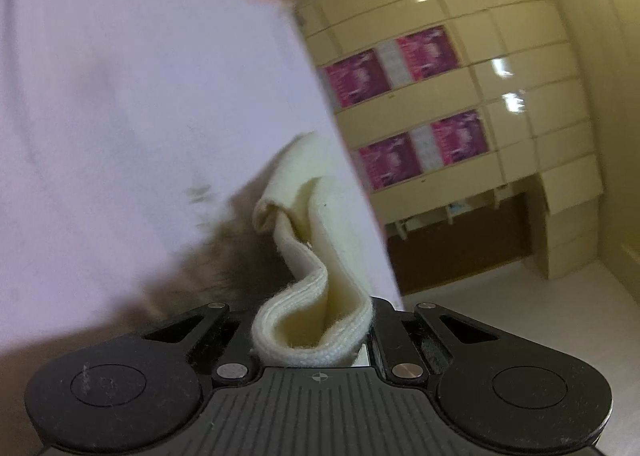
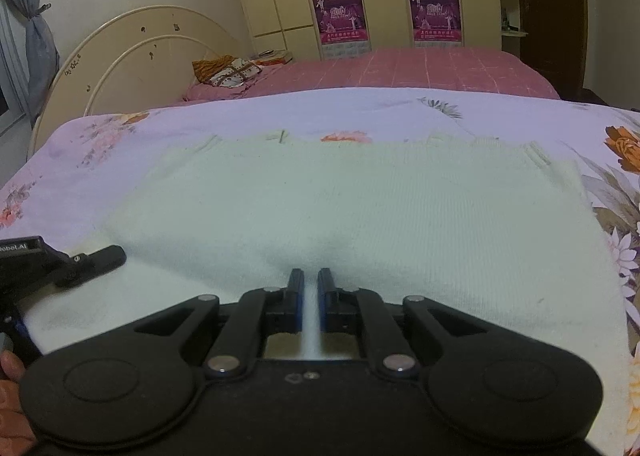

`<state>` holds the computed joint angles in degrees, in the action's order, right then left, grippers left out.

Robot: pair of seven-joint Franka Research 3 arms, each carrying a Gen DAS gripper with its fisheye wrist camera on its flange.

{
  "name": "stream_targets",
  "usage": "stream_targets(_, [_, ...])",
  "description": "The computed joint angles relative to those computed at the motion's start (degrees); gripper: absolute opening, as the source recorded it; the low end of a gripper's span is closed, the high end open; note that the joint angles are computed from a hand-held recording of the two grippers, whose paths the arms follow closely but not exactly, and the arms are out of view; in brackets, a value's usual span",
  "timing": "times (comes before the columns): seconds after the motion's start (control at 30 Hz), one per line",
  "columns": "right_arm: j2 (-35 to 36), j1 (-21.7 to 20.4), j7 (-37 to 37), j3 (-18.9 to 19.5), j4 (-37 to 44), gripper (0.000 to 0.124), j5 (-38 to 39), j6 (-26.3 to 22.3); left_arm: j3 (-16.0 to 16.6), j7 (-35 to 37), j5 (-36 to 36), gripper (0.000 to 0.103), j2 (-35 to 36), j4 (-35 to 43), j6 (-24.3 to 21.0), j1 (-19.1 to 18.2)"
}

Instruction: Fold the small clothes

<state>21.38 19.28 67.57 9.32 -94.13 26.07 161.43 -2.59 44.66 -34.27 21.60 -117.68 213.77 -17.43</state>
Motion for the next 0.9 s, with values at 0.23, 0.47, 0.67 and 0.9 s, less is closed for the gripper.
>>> stream_targets(0.23, [0.8,-1.0,-0.4,0.6,1.8,0.007,1.9,-2.1,2.2,2.0,0.0,0.008,-1.2,0.8,-5.7,-1.1])
stream_targets(0.47, [1.0,-3.5,-2.0,2.4,2.7,0.007,8.5,-3.8,7.5,16.1,-0.6,0.008,-3.5,5.9,-12.5,-6.6])
stream_targets(0.67, [-2.7,-7.4,-3.2,3.7,-1.2,0.012,22.3,-0.9,12.0,22.9,8.6,0.008,-1.7,17.2,-26.5,-11.0])
stream_targets(0.9, [-8.2,-12.1,-7.8,1.3,-5.7,0.020,39.6,-3.9,6.7,21.7,17.8,0.008,9.2,36.9,-46.0,-7.9])
